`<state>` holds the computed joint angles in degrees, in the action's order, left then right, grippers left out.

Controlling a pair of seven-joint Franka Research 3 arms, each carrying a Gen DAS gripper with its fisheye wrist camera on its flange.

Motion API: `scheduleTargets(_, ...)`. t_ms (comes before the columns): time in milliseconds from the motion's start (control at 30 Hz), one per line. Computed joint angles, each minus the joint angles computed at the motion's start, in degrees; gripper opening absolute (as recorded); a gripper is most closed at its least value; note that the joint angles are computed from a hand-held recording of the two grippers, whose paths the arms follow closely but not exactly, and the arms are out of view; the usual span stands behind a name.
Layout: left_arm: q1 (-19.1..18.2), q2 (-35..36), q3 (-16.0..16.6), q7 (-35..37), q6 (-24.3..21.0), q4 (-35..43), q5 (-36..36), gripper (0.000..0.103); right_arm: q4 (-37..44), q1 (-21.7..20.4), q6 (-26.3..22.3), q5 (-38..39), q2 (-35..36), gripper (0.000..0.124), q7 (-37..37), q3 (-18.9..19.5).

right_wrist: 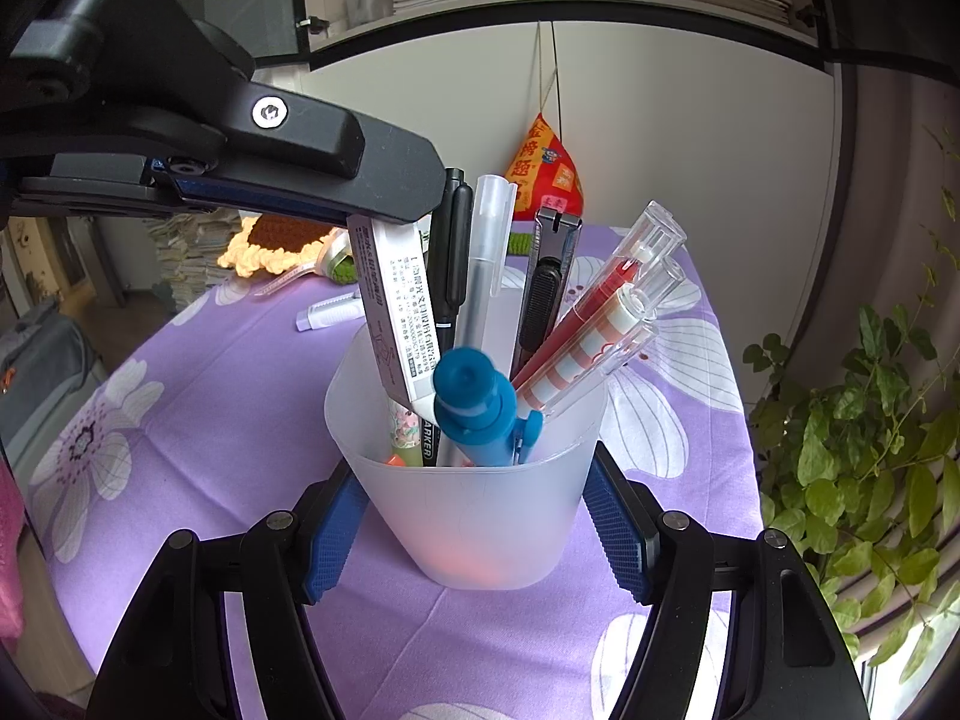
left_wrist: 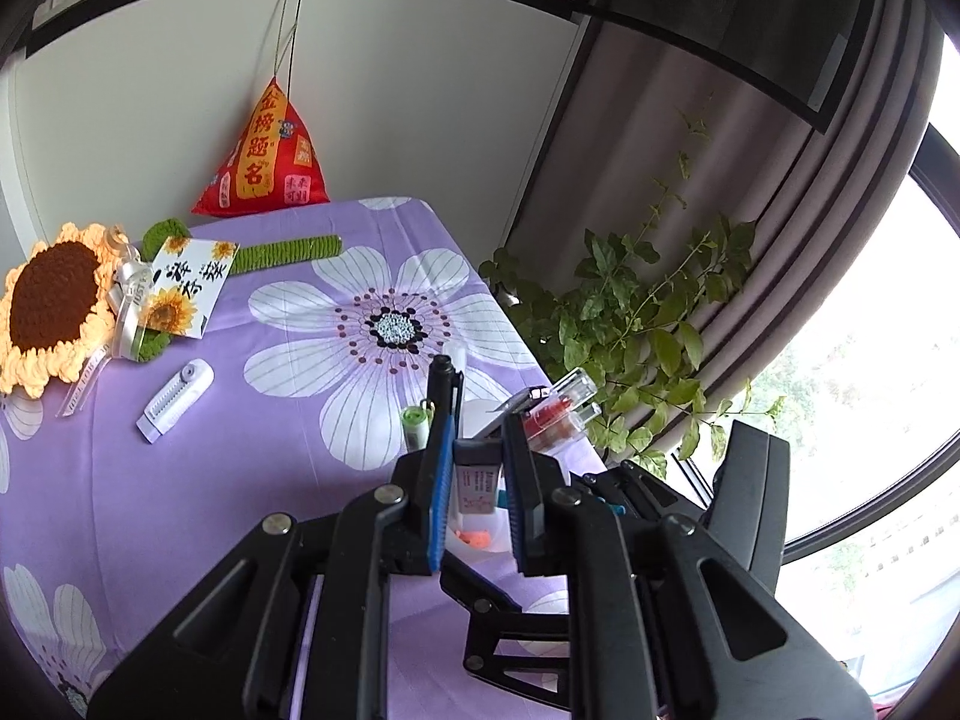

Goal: Organize stationery
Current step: 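Lower the white eraser into the cup and open the left gripper, then grasp the white correction tape on the table with the left gripper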

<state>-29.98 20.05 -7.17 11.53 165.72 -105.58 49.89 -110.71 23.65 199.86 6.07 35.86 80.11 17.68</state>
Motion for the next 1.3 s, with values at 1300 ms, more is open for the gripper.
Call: scheduleTargets(1300,9.5,-5.9,-2.5,-10.9,-18.6,-11.3,15.7,0.05,0.7,2.8,-0.3,2.2,-0.1,0.071,-0.1,-2.4)
